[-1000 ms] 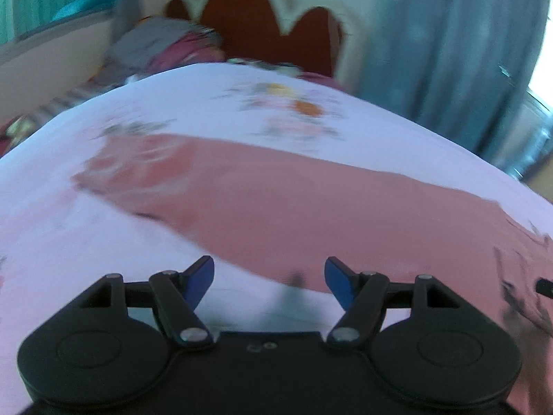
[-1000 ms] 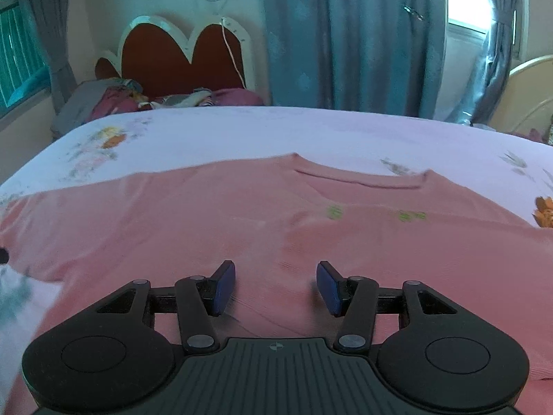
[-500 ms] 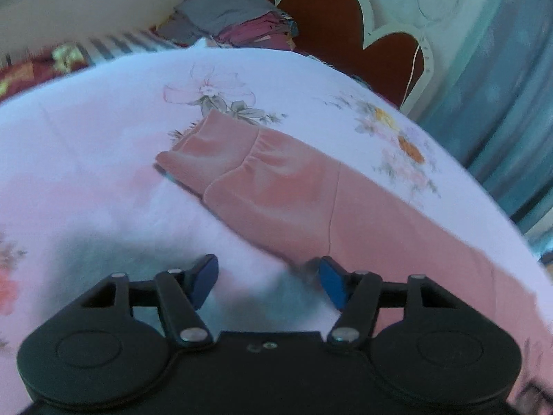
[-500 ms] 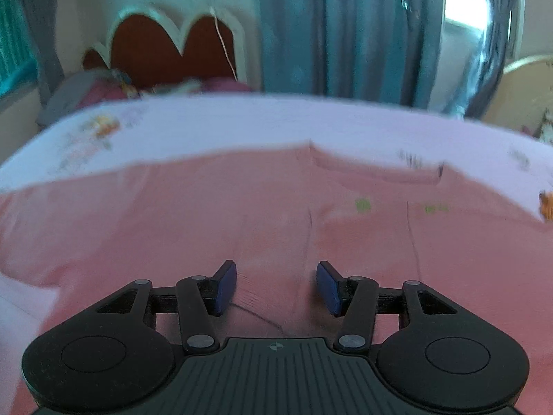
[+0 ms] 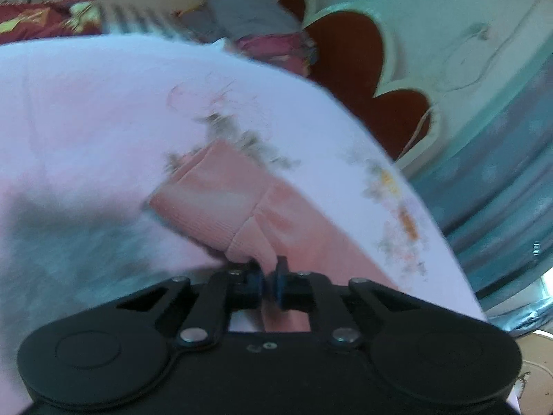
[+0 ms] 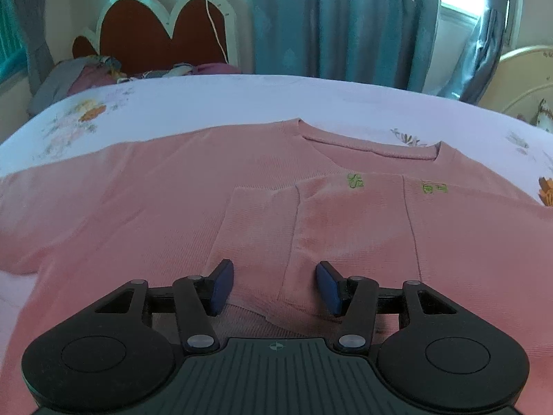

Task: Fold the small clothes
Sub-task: 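Grasp the other sleeve cuff with the left gripper, then fold the held sleeve and side across the body with the left gripper, release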

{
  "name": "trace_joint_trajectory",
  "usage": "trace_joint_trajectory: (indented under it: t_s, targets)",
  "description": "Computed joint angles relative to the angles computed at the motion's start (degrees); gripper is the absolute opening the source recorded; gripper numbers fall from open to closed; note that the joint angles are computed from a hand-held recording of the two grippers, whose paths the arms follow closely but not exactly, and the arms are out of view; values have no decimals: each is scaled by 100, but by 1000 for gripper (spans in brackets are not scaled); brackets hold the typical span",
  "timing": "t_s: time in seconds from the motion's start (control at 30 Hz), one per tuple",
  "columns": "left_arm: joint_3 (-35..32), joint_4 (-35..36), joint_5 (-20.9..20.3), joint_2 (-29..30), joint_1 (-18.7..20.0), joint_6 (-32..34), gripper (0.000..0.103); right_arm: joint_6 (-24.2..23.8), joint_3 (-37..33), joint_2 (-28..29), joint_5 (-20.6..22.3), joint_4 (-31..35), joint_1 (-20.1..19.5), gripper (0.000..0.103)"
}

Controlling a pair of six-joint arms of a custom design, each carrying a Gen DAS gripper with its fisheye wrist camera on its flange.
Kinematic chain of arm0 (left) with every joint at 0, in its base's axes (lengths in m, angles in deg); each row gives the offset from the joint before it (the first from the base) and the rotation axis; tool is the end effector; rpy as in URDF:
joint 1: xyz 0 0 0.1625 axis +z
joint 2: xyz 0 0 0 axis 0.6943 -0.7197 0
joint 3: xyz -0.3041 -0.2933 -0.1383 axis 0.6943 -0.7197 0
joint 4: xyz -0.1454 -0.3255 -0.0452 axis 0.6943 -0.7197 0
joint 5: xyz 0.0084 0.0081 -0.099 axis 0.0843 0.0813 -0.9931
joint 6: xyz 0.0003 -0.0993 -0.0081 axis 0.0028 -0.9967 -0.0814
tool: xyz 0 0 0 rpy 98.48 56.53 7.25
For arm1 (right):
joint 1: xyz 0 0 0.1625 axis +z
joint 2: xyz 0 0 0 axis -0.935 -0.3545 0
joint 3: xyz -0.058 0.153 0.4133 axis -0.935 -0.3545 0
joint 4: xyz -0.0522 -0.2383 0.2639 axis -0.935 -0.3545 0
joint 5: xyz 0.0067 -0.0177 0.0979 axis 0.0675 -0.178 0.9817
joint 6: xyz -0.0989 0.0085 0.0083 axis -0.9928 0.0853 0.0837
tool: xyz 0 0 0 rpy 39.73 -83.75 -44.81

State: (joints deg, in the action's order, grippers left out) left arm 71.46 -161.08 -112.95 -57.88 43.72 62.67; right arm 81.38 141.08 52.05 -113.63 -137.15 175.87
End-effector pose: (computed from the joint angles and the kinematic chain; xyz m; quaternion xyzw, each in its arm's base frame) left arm 0.1372 -0.7938 0.3436 -0.0527 0.8901 -0.4234 0.1603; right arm 0.2500 -0.6367 0.0091 -0.0175 -0.8534 0.3916 0.3436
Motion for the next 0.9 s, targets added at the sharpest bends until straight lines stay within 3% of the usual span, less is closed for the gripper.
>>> trace_joint_trajectory:
  t_s: [0.1,0.3,0.67,0.77,0.9]
  targets:
    - [275,-406,-127,-87,-153,538,6,22,120,-52,15,-216,17,52]
    - [998,-635,-871,-376,-635,1561,6,-102,370,-193,-69,-710,74,52]
    - [2182,-346,-2126,-109,-1625,2110,6,-117,1500,-747,-368,-1748,28,52]
    - [2571,-361,-2206,60,-1805,2410,6,-14,1905,-921,-461,-1968,-30,52]
    - [2954,-120,-1758,203,-2020,3051,10,170,2351,-1142,-465,-2131,-98,52]
